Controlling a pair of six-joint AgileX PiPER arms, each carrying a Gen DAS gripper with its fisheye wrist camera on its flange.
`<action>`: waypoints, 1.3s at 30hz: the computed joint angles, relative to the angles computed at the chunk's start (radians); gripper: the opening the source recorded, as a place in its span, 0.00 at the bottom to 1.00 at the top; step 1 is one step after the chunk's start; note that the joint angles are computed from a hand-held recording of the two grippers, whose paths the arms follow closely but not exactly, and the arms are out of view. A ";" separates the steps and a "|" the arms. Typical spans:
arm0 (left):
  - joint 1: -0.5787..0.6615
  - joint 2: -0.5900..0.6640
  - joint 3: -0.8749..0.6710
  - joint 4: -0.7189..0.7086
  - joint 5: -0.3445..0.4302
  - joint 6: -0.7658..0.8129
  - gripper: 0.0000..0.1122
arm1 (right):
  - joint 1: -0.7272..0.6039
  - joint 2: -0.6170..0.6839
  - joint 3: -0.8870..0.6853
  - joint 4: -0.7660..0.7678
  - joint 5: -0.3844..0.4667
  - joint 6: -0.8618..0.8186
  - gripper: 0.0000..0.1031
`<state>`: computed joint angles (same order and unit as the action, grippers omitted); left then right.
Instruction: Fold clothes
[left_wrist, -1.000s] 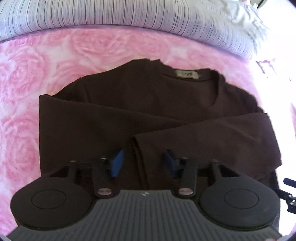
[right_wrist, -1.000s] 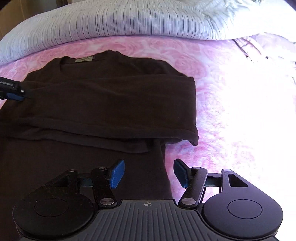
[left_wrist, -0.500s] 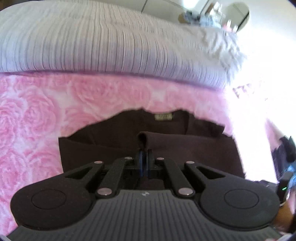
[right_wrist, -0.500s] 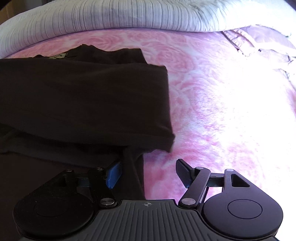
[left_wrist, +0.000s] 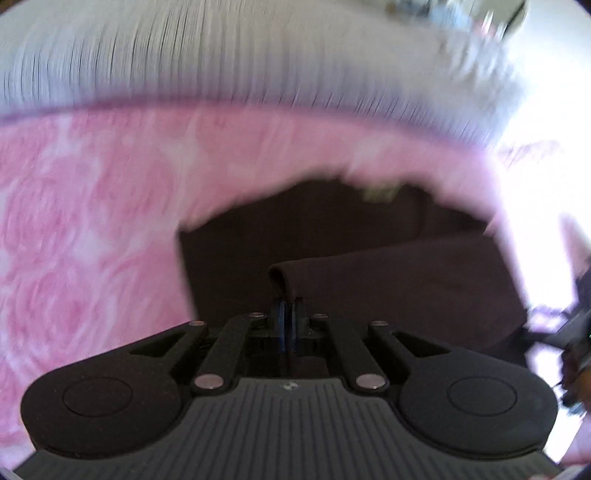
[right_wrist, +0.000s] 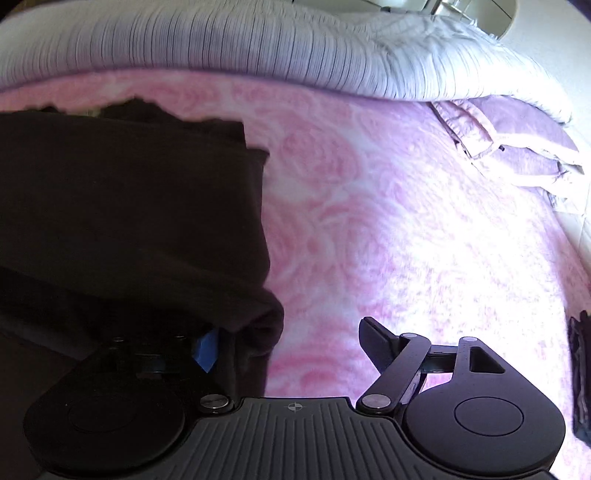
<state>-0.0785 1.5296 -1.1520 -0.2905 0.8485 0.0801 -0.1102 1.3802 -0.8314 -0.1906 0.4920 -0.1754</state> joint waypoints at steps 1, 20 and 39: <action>0.000 0.017 0.012 0.021 0.011 0.000 0.01 | -0.007 0.000 -0.004 0.020 0.014 -0.006 0.74; -0.058 0.033 0.033 0.105 0.047 0.068 0.01 | -0.203 -0.155 -0.092 0.558 0.252 -0.458 0.74; -0.034 0.007 0.136 0.038 -0.067 0.093 0.01 | -0.080 0.640 -0.924 0.735 0.327 -0.405 0.05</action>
<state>-0.1122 1.5367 -1.0160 -0.2521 0.7818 0.1736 -0.1899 2.0198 -1.7553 0.5444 0.8194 -0.5804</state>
